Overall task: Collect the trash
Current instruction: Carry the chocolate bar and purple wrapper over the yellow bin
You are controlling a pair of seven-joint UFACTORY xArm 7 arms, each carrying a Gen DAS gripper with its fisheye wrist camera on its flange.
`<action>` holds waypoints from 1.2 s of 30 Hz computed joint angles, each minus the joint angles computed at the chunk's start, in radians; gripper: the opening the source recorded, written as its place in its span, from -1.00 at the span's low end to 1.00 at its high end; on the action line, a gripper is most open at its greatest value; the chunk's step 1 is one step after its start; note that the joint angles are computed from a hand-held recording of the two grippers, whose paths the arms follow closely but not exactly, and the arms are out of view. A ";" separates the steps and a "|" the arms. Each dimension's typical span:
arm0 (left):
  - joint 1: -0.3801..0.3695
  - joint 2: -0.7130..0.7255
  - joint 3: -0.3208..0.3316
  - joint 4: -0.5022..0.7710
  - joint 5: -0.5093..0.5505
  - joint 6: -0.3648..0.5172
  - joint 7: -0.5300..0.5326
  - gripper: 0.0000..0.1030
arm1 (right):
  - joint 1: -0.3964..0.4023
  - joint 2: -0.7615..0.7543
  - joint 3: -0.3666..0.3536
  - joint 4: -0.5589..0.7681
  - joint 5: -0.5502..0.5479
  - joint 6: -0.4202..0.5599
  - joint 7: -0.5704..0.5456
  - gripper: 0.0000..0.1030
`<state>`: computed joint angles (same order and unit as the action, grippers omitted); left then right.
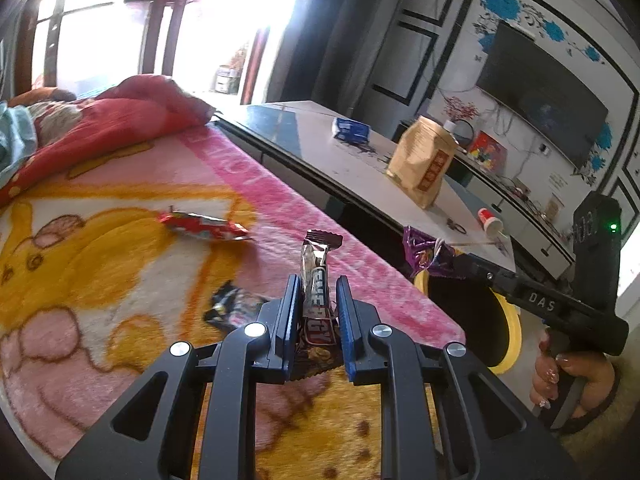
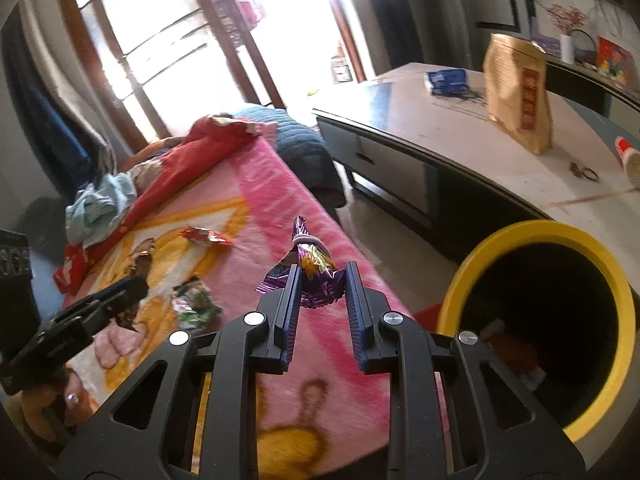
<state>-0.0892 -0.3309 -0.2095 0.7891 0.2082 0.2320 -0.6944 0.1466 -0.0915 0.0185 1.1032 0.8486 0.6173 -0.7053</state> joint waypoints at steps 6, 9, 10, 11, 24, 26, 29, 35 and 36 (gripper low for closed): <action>-0.030 0.049 -0.008 0.045 0.004 -0.004 0.028 -0.65 | -0.024 -0.012 -0.016 -0.023 -0.035 -0.029 0.034 -0.68; -0.048 0.083 -0.011 0.077 0.012 -0.006 0.041 -0.65 | -0.033 -0.018 -0.024 -0.031 -0.051 -0.040 0.051 -0.68; -0.058 0.095 -0.010 0.086 0.011 -0.007 0.048 -0.65 | -0.037 -0.021 -0.026 -0.036 -0.061 -0.047 0.056 -0.68; -0.064 0.105 -0.012 0.095 0.015 -0.007 0.050 -0.65 | -0.039 -0.024 -0.028 -0.040 -0.068 -0.051 0.060 -0.68; -0.161 0.217 0.005 0.193 0.015 -0.021 0.134 -0.65 | -0.073 -0.045 -0.061 -0.072 -0.126 -0.098 0.114 -0.68; -0.175 0.230 0.009 0.203 0.006 -0.024 0.149 -0.65 | -0.080 -0.045 -0.066 -0.075 -0.135 -0.102 0.126 -0.68; -0.193 0.252 0.011 0.222 0.004 -0.025 0.166 -0.65 | -0.089 -0.048 -0.073 -0.081 -0.151 -0.106 0.142 -0.68; -0.228 0.296 0.014 0.263 -0.001 -0.028 0.206 -0.65 | -0.110 -0.046 -0.080 -0.087 -0.200 -0.119 0.186 -0.68; -0.233 0.301 0.015 0.267 -0.001 -0.030 0.210 -0.65 | -0.114 -0.044 -0.080 -0.089 -0.211 -0.123 0.196 -0.68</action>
<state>-0.3222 -0.0299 -0.1940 1.0562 0.2074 0.2024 -0.4846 0.0322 -0.1360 -0.0619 1.0146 0.6376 0.4944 -0.5093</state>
